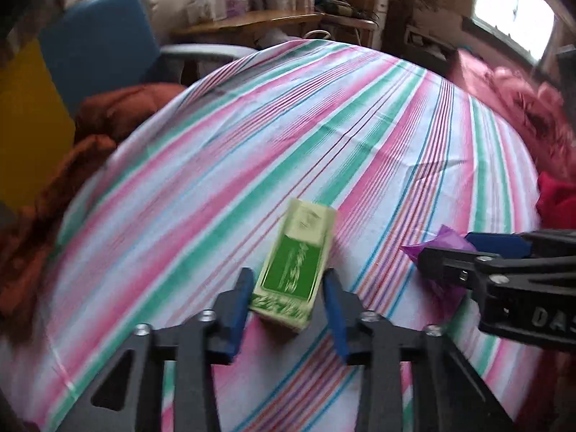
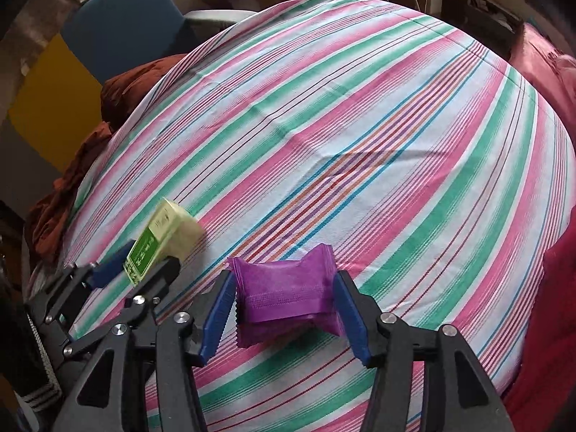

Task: Organize objects
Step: 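Grasp the green essential-oil box with the left gripper while the right lifts the purple packet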

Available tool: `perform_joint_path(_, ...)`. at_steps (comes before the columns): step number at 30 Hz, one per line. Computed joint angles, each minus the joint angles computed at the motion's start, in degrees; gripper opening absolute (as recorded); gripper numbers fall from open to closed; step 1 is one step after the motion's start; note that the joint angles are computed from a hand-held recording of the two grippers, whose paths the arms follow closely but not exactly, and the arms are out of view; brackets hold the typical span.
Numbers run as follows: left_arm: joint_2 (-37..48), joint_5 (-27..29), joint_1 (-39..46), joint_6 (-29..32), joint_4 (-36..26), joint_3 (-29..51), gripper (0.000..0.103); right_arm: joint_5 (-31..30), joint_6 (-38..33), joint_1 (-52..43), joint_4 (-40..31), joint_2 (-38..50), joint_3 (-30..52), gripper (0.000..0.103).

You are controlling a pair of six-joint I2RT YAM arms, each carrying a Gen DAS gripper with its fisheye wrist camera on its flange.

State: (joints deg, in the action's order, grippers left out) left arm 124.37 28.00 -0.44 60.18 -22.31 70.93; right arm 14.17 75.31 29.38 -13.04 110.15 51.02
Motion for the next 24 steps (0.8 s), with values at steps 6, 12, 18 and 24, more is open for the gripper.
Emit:
perform_joint_path(6,-0.49,1.05,5.92,-1.85,-2.59,-0.52,0.032,0.79,-3.52,1.02,-1.76,1.64,3.21,0.049)
perform_joint_path(12,-4.01,1.84,13.32,-4.23,-3.68,-3.4,0.032,-1.53,-9.1,1.99,4.1,2.07,3.53,0.046)
perform_joint_path(18,-10.4,5.73,20.03,-0.75,-5.04,-7.06,0.032,-1.33,-15.91,4.67,5.08,3.49,7.12,0.045)
perform_joint_path(24,-15.61,10.73,28.21,4.11,-9.43,-6.82,0.032,1.14,-18.44,8.41,4.59,3.3,8.64,0.045)
